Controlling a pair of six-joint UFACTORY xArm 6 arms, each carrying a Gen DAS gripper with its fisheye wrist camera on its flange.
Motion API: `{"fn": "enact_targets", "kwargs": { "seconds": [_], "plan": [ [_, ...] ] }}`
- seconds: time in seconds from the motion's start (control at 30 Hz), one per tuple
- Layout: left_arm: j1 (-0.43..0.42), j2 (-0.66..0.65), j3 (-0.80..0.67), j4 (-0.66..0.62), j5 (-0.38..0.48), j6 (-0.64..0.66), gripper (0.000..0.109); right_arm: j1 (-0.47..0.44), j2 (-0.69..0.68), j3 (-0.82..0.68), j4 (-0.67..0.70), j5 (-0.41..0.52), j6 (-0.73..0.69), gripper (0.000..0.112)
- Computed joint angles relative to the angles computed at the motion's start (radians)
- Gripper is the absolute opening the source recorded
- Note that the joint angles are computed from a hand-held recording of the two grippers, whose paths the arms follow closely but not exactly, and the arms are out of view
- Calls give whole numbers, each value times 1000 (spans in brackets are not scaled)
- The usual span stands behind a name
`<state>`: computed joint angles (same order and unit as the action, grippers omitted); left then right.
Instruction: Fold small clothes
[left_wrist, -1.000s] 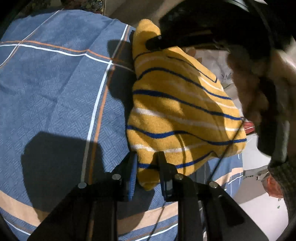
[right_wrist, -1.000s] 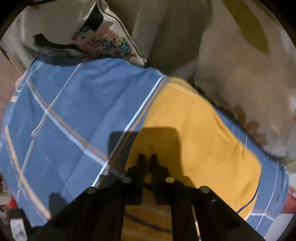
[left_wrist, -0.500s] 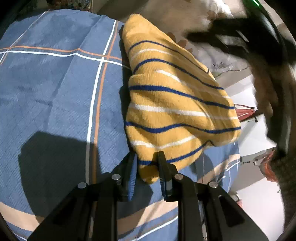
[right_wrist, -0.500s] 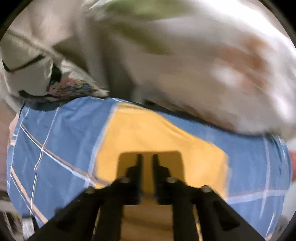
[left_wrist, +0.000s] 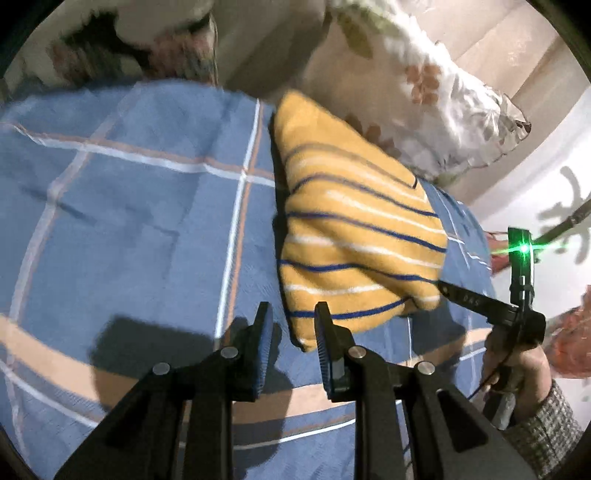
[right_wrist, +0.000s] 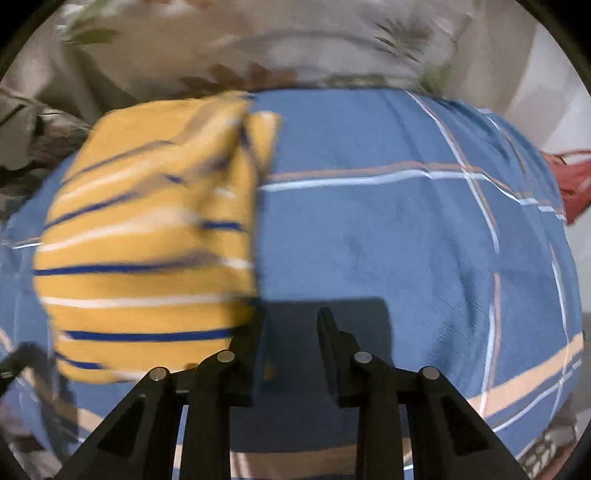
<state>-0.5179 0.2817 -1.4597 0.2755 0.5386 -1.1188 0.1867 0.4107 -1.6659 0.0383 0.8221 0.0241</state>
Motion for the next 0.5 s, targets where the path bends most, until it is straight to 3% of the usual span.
{"fn": "enact_targets", "kwargs": {
  "seconds": [0.07, 0.13, 0.23, 0.3, 0.37, 0.43, 0.5],
  "plan": [
    [-26, -17, -32, 164, 91, -128, 25, -22, -45, 54, 113, -52, -55, 29],
    [-78, -23, -94, 362, 252, -256, 32, -37, -84, 89, 187, -79, -96, 29],
    [-169, -15, -192, 600, 507, -370, 56, -51, -151, 152, 269, -132, -149, 31],
    [-228, -4, -249, 725, 667, -420, 89, -50, -201, 204, 326, -178, -197, 33],
    [-289, 47, -352, 840, 836, -442, 101, -44, -258, 265, 380, -218, -247, 38],
    [-323, 83, -423, 901, 943, -433, 103, -32, -313, 325, 422, -256, -291, 49],
    [-347, 149, -533, 926, 1049, -393, 103, -24, -344, 363, 447, -273, -324, 50]
  ]
}}
